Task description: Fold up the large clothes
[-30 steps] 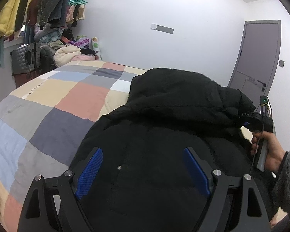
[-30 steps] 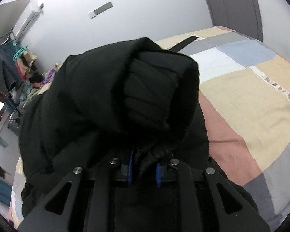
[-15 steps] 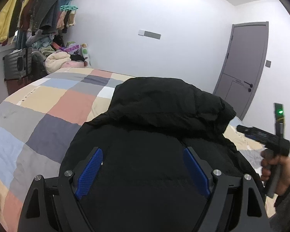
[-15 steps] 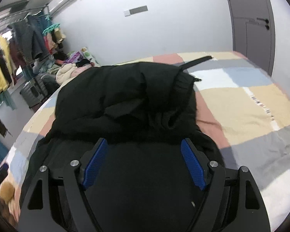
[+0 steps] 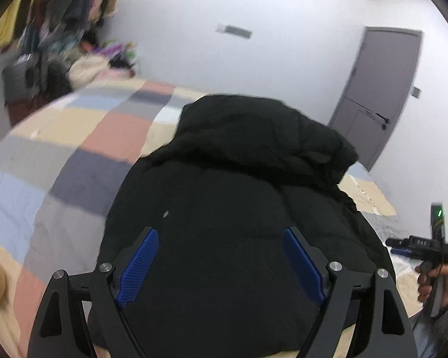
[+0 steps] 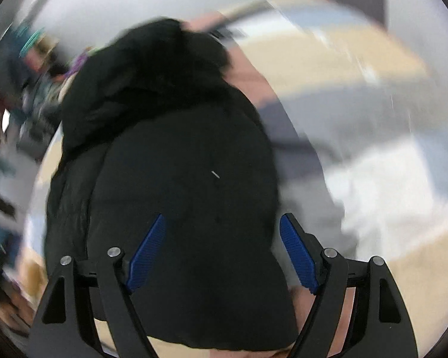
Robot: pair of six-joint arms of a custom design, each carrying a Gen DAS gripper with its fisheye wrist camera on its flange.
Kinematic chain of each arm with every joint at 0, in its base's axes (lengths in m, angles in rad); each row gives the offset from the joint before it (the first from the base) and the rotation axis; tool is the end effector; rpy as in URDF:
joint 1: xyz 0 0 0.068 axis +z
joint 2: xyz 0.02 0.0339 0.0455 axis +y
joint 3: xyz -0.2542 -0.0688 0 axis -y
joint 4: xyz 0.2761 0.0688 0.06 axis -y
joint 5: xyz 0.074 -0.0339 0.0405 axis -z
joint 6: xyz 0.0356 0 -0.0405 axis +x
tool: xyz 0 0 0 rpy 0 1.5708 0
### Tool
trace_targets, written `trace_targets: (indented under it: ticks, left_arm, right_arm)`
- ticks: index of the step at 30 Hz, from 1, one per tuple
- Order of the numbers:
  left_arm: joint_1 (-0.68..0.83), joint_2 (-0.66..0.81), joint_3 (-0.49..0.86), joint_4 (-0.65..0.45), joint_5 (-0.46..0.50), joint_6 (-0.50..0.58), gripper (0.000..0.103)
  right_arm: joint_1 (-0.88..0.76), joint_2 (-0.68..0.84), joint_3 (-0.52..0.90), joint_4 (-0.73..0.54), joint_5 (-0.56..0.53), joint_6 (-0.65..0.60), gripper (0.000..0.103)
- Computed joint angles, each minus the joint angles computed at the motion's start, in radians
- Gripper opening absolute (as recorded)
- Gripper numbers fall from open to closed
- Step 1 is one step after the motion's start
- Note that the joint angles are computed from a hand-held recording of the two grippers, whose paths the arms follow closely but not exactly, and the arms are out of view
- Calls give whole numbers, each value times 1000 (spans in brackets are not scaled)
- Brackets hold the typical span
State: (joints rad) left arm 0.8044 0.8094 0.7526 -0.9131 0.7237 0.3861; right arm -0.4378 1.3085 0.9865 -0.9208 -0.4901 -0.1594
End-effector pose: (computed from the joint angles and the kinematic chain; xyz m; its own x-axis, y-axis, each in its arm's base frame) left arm 0.1422 0.1138 0.2587 -0.6355 -0.2532 -0.7294 -0.0442 0.9551 -0.2931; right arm 0.2507 -0.0988 0.2288 -0.8841 0.2592 -0.3888 0.0976 0.9161 0.3888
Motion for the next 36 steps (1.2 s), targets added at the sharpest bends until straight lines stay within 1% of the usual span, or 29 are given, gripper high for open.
trace_targets:
  ticks: [2, 6, 8, 9, 10, 11, 14, 17, 20, 21, 23, 25, 27, 29, 31, 32, 34, 36]
  left_arm:
    - [72, 105, 52, -55, 28, 27, 85]
    - [139, 263, 132, -98, -6, 54, 86]
    - [175, 393, 191, -131, -13, 57, 88]
    - [185, 420, 197, -124, -19, 41, 88]
    - [195, 460, 209, -104, -37, 1, 88]
    - [202, 481, 213, -95, -42, -10, 88]
    - [201, 570, 245, -99, -51, -29, 88]
    - [208, 646, 268, -102, -74, -58, 88]
    - [204, 680, 274, -76, -121, -81, 88]
    - [193, 693, 277, -70, -145, -89, 88]
    - [165, 726, 280, -55, -188, -98, 88]
    - [135, 770, 289, -42, -226, -119, 88]
    - [120, 801, 298, -44, -232, -129, 88]
    - [115, 830, 306, -53, -199, -116, 88]
    - [114, 879, 334, -108, -136, -78, 88]
    - [112, 887, 338, -126, -117, -62, 88]
    - [109, 880, 335, -153, -88, -30, 88]
    - [118, 867, 333, -210, -30, 36, 88]
  right_arm:
    - [-47, 69, 13, -27, -35, 17, 81]
    - [-93, 220, 58, -75, -82, 51, 82]
    - [-118, 273, 67, -107, -159, 35, 82]
    - [-106, 267, 67, -126, -197, 38, 82]
    - [-106, 275, 73, -155, -245, 3, 82]
    - [-104, 268, 74, -179, -283, -31, 84]
    - [-107, 174, 43, -187, -364, -90, 85]
    - [-96, 145, 39, -235, -427, -159, 85]
    - [-94, 152, 45, -261, -471, -210, 85]
    - [-90, 155, 44, -260, -481, -205, 85]
    - [-84, 166, 37, -238, -471, -171, 85]
    - [-69, 195, 35, -197, -424, -102, 85]
    - [-60, 235, 46, -170, -371, -46, 85]
    - [-60, 262, 42, -141, -302, 7, 85]
    - [-40, 289, 37, -116, -224, 64, 85]
    - [-30, 301, 39, -114, -211, 71, 85]
    - [-13, 306, 42, -123, -224, 50, 85]
    - [-11, 285, 40, -153, -296, -4, 85]
